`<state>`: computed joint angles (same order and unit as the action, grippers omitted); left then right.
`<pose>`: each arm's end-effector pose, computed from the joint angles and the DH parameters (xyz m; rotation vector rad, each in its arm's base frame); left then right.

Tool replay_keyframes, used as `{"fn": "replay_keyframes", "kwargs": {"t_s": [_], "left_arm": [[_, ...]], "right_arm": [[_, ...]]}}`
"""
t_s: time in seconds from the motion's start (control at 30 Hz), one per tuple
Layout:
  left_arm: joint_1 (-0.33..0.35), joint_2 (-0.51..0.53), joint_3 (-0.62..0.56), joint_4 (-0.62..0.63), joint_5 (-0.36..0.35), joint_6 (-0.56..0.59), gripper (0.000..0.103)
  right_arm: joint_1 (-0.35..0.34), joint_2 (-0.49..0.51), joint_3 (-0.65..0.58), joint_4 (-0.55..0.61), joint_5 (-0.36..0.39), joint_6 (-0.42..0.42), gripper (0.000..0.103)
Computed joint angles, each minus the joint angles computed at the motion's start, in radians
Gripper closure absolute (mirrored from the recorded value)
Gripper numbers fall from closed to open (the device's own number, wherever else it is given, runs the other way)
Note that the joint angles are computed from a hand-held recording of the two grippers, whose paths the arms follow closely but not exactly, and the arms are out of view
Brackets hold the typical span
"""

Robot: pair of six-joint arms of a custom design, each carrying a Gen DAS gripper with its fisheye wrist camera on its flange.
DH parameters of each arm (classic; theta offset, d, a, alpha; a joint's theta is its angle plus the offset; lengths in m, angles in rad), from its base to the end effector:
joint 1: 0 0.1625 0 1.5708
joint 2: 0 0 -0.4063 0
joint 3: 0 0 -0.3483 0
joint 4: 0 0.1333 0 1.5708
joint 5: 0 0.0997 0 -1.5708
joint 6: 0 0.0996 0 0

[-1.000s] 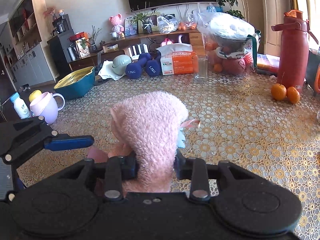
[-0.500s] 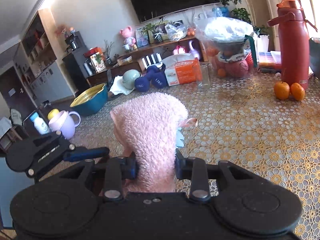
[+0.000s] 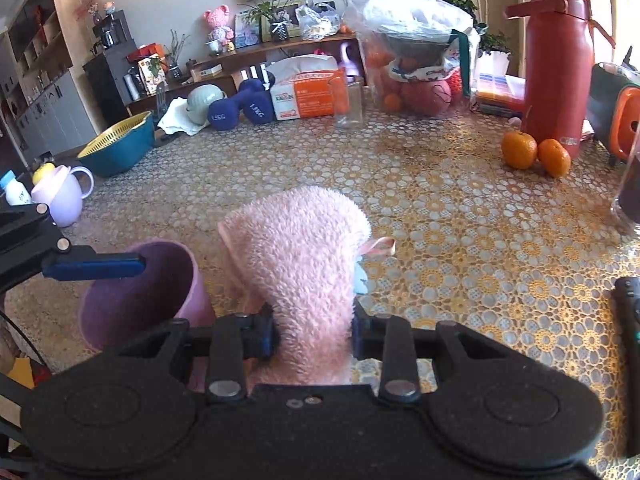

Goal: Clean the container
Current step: 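Turn the cup opening upward with the left tool while the right tool lifts the towel away, then lower the towel onto the table and open the right tool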

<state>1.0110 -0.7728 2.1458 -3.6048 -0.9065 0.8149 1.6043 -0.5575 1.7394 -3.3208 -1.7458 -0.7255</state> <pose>-0.0932 -0.5154 0.1039 1.2608 1.9690 -0.6882 0.1364 -0.6094 0.0261 0.9400 -2.5444 0.6641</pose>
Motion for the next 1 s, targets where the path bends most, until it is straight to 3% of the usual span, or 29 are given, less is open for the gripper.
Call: {"fn": "replay_keyframes", "kwargs": {"t_s": [0.3,0.73,1.0], "left_arm": [[0.009,-0.018,-0.002,0.040,-0.031,-0.073,0.046],[0.005,-0.049,0.036,0.014,-0.043,-0.100,0.046],[0.006,-0.048,0.038,0.014,-0.047,-0.125,0.046]], "right_arm": [[-0.023,-0.026,0.033,-0.079,0.007,0.044,0.070],[-0.015,-0.146,0.230,-0.288,0.179,0.058,0.070],[-0.012,-0.079,0.260,-0.365,0.059,0.009,0.070]]}}
